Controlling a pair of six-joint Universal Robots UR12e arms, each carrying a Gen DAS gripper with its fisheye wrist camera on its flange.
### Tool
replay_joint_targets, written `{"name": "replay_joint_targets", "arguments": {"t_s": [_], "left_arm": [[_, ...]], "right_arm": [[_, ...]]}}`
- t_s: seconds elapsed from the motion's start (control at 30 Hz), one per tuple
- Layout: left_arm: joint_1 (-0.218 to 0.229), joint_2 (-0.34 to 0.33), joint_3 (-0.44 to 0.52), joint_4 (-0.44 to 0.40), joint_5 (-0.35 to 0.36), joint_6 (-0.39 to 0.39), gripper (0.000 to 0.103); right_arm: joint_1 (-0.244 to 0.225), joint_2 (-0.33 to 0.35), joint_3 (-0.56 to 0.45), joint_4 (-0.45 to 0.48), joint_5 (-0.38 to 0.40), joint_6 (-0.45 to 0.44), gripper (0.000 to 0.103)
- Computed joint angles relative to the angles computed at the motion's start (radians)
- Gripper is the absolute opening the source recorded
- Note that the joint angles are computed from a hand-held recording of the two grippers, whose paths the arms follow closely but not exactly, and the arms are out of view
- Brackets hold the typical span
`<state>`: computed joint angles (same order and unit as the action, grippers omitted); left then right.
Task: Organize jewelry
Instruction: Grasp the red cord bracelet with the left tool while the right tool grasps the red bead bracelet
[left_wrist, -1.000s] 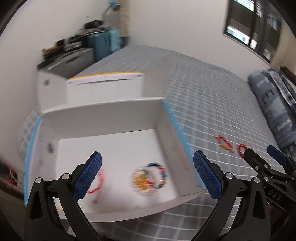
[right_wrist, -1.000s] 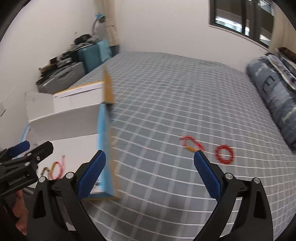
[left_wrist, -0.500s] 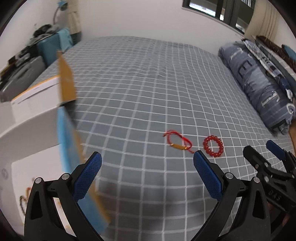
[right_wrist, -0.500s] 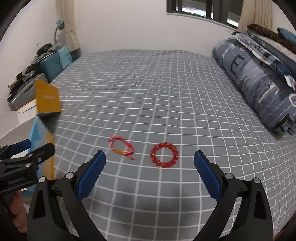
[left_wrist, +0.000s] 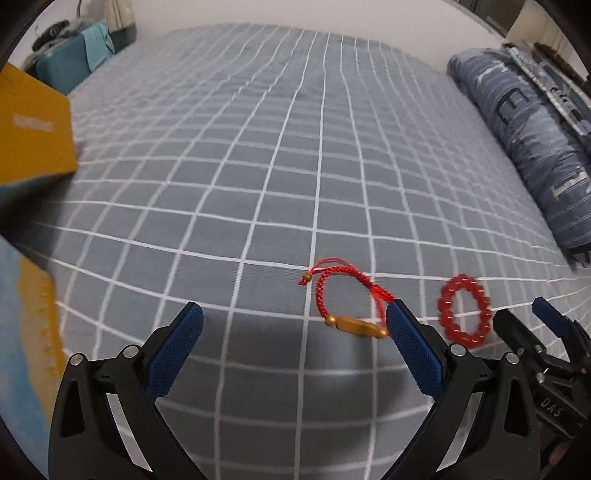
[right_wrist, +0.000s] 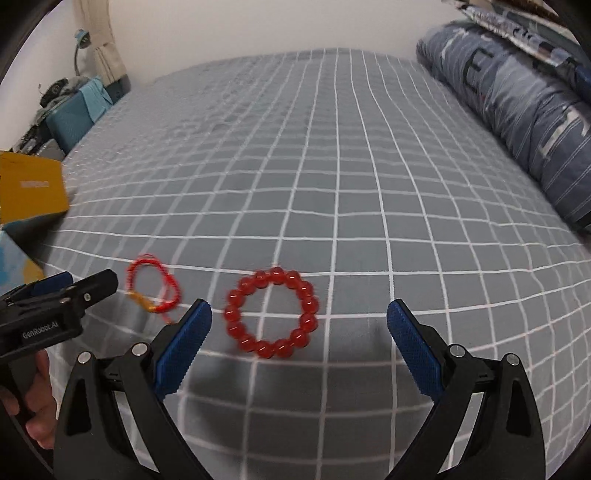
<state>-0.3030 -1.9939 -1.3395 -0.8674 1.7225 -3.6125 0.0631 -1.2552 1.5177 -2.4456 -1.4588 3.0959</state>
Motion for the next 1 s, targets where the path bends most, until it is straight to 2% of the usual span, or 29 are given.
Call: {"name": "replay_joint_targets", "arguments": {"t_s": [0.17, 0.27, 0.37, 0.4, 0.47, 0.57, 0.63, 0.67, 0.7, 0.73, 0.8, 1.0], "left_arm": [[0.0, -0.032, 0.013, -0.004, -0.011, 0.004, 0.097], [-0.005, -0.043, 0.02, 0.001, 0.014, 0.015, 0.097], [-0.006, -0.046, 0.021, 0.002, 0.021, 0.016, 0.096], [-0.007, -0.047, 0.02, 0.001, 0.023, 0.018, 0.091], [-0.007, -0.047, 0.02, -0.007, 0.038, 0.019, 0.083], [-0.007, -0.044, 0.02, -0.009, 0.039, 0.017, 0.064], [-0.006, -0.038, 0.016, -0.012, 0.038, 0.018, 0.044], [-0.003, -0.036, 0.014, -0.011, 0.028, 0.018, 0.039], [-0.001, -0.035, 0.014, -0.014, 0.022, 0.017, 0.03], [-0.001, -0.032, 0.013, -0.015, 0.019, 0.02, 0.019], [-0.001, -0.031, 0.015, -0.02, 0.01, 0.026, 0.004], [-0.003, -0.026, 0.009, -0.01, 0.014, 0.03, 0.003]], "right_arm": [[-0.005, 0.024, -0.01, 0.025, -0.002, -0.006, 0.081], [-0.004, 0.035, -0.016, 0.048, -0.012, -0.005, 0.072], [0.003, 0.04, -0.013, 0.031, -0.04, -0.018, 0.067], [0.005, 0.04, -0.013, 0.028, -0.047, -0.013, 0.064], [0.004, 0.039, -0.013, 0.026, -0.045, -0.008, 0.05], [0.004, 0.037, -0.011, 0.024, -0.044, -0.008, 0.037], [0.004, 0.033, -0.004, 0.02, -0.035, -0.019, 0.03], [0.003, 0.034, -0.005, 0.019, -0.03, -0.024, 0.024], [0.003, 0.032, -0.003, 0.019, -0.026, -0.03, 0.018], [0.003, 0.031, -0.002, 0.02, -0.021, -0.035, 0.016], [0.006, 0.031, -0.001, 0.015, -0.023, -0.035, 0.013], [0.008, 0.028, 0.003, 0.007, -0.031, -0.038, 0.013]]}}
